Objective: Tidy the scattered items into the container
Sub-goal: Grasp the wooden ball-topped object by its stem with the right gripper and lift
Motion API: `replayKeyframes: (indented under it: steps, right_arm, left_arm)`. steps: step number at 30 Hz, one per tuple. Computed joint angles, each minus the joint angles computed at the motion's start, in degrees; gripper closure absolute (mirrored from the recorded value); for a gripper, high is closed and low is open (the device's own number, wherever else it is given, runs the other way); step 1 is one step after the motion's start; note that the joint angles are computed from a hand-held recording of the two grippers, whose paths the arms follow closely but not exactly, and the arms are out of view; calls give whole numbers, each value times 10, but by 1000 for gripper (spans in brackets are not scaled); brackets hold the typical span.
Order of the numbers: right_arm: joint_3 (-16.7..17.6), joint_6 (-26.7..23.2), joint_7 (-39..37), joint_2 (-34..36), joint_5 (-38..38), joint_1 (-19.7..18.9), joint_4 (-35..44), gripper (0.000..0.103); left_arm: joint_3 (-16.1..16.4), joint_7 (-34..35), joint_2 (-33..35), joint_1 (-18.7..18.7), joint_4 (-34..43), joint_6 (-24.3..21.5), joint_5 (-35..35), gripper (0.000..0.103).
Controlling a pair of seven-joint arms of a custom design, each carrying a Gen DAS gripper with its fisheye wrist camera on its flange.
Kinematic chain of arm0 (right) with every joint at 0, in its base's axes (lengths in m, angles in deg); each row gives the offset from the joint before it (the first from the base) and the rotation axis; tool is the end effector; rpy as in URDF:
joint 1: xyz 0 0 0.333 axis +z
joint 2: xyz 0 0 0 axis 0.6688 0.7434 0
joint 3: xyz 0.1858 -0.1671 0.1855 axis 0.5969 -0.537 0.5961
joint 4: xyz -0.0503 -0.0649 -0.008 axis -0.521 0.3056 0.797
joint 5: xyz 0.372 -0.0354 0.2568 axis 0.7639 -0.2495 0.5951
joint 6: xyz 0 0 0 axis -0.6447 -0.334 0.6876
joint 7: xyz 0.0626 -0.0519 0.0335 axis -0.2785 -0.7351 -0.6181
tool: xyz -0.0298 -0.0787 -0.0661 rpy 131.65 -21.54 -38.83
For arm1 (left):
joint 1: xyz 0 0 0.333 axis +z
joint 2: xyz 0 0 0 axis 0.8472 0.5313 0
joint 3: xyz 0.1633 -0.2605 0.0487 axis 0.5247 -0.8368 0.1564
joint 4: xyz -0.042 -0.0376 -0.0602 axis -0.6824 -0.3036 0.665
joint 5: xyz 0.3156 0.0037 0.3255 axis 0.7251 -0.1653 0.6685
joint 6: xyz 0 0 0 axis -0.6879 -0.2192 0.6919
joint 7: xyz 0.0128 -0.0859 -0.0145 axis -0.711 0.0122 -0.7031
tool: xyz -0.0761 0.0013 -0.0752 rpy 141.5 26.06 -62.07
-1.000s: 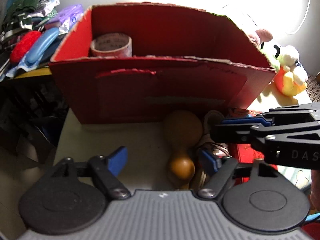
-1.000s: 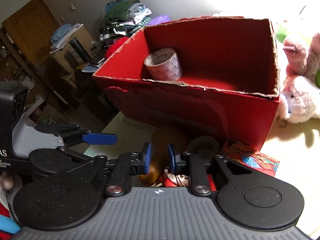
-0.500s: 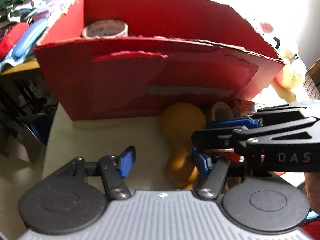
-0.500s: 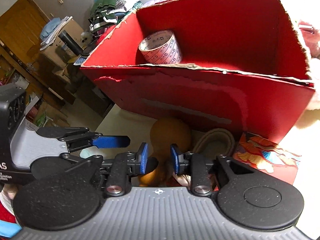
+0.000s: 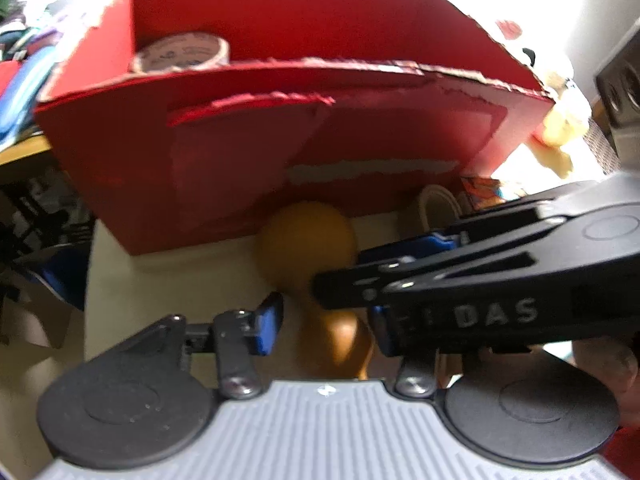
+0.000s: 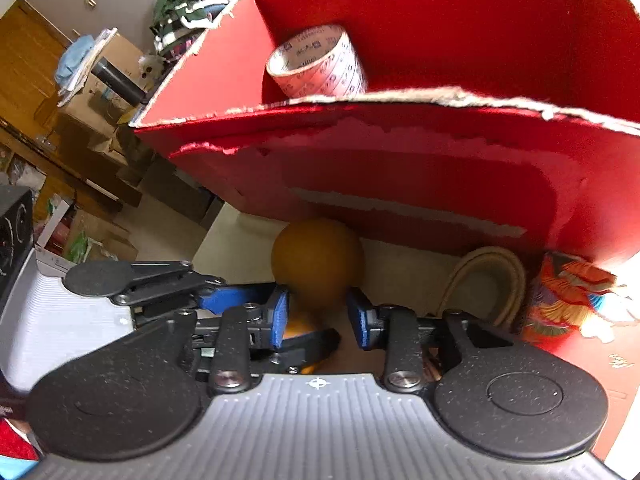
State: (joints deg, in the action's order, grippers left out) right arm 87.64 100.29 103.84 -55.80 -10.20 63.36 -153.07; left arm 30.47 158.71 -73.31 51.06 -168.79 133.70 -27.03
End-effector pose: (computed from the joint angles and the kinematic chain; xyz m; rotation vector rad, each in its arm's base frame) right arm 0.5400 0.2309 0.3716 -1.5623 1.9407 -0.0420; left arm 0.6188 -0.2042 0.3678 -1.2890 2.7265 -0.8052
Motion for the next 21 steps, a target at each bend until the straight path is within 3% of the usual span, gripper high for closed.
replayKeyframes:
  steps: [2,8,11,15,21]
  right_arm:
    - [0,-8,7,4,-5,-1,5,63]
    - [1,-23,-34,8,82,-3,10,62]
    - [2,-20,-39,-2,86,-3,2,63]
    - [-9,-15,-142,-25,192,14,-9,71]
    - [-21,-9,-161,-50,194,26,-25,71]
  left_arm:
    - [1,6,9,1,10,-15,5,64]
    - [-1,41,13,7,17,-30,-1,64]
    - [-1,54,11,9,19,-36,-5,64]
    - [0,97,-10,15,12,-47,-37,65]
    - [4,118,-24,9,7,-47,-47,65]
